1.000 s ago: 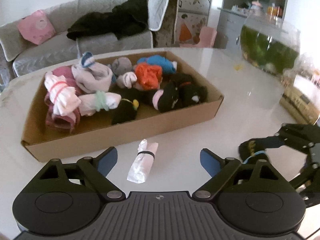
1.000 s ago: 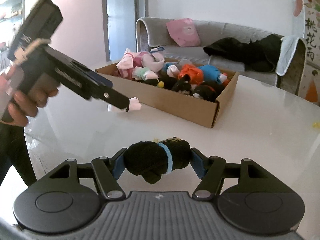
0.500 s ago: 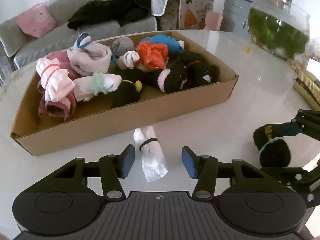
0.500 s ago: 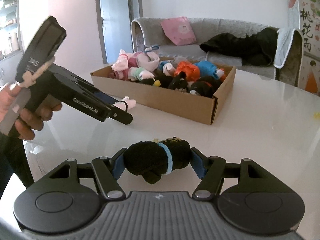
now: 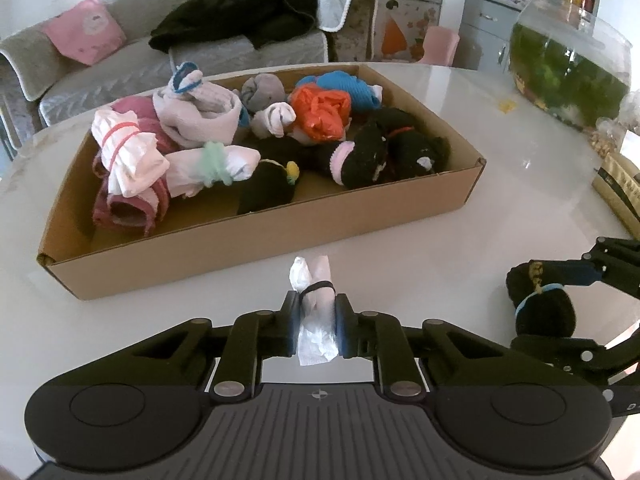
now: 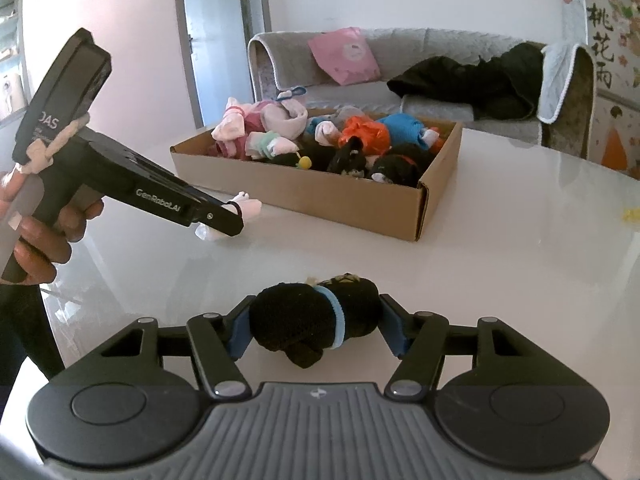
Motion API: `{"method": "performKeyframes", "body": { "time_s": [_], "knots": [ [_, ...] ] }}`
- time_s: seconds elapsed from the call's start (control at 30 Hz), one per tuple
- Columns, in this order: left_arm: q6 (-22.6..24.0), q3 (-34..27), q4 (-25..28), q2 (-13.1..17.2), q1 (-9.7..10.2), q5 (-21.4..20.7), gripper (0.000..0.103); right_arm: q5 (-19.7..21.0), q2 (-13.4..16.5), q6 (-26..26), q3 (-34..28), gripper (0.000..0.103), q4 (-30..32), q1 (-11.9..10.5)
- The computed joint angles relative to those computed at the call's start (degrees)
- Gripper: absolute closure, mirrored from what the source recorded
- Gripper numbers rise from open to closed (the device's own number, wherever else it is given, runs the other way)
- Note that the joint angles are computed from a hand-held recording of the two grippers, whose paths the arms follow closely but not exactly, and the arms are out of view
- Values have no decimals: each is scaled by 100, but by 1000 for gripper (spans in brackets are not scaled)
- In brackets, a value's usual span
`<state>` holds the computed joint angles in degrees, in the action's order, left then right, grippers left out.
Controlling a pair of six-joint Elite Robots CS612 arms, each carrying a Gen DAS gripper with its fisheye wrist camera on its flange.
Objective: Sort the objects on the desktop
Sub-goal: 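Lift both held socks and carry them over the box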
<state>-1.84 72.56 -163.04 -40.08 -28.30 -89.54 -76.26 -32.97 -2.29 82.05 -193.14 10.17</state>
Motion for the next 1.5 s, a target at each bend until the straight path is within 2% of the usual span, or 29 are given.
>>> {"method": "performKeyframes", "body": {
  "time_s": [0.23, 0.63, 0.97, 1.23, 1.5],
  "knots": [
    [-68, 300, -412, -234, 39, -36, 80, -157, -86, 52, 108, 44, -1, 40],
    [-230, 639, -927, -577, 155, 147, 80, -567, -343, 7, 271, 44, -192, 41],
    [-392, 574, -1171, -691, 217, 273, 80, -817, -404, -15, -19, 44, -349, 17],
    [-371, 125, -1164, -568, 240, 255, 80, -830, -310, -135, -530, 44, -248, 29],
    [-440, -712, -660, -199, 309, 174, 80, -612, 46, 36, -1408, 44, 214, 12]
  ]
}}
